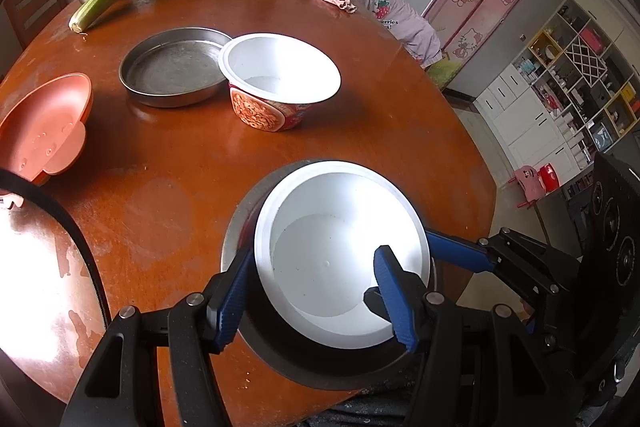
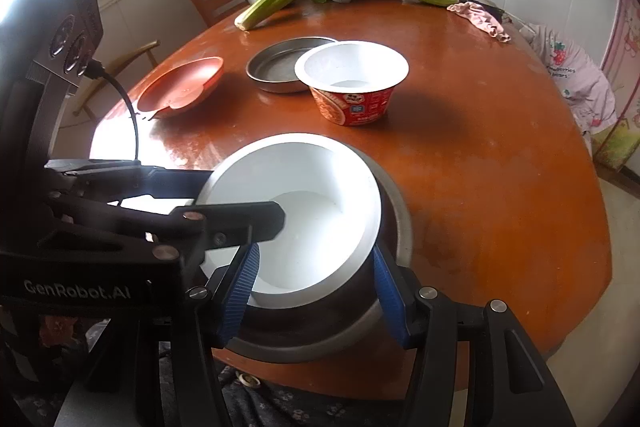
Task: Organize plates and bowls
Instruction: 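Lower the white bowl into the steel bowl and open the right tool, then move the right tool to the second white noodle bowl and grasp its rim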
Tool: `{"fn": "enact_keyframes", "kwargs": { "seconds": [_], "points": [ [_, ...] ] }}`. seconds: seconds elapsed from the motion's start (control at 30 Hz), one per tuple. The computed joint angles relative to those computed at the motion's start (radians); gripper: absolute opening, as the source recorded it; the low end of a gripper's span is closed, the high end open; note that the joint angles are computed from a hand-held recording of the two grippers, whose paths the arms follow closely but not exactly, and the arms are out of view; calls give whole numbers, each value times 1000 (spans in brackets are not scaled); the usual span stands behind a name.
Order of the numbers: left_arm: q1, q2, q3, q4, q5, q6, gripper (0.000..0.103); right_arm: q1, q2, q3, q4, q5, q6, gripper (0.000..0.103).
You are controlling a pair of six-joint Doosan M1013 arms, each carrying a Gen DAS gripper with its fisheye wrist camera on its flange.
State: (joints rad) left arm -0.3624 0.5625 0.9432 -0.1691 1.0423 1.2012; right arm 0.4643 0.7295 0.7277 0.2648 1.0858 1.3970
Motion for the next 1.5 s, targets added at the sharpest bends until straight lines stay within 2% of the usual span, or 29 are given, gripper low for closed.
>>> {"fn": "enact_keyframes", "kwargs": {
  "seconds": [0.67, 1.0, 1.23, 1.5],
  "points": [
    [-2, -39, 30, 22, -72, 8, 61, -14, -17, 10, -9, -45, 24, 59],
    [11, -42, 32, 51, -74, -42, 61, -19, -6, -15, -20, -51, 53, 59],
    [31, -28, 18, 44, -66, -57, 61, -21, 35, -89, -32, -13, 78, 59],
    [53, 9, -30, 28, -40, -58, 61, -23, 121, -254, -57, 71, 114, 59]
  ]
}}
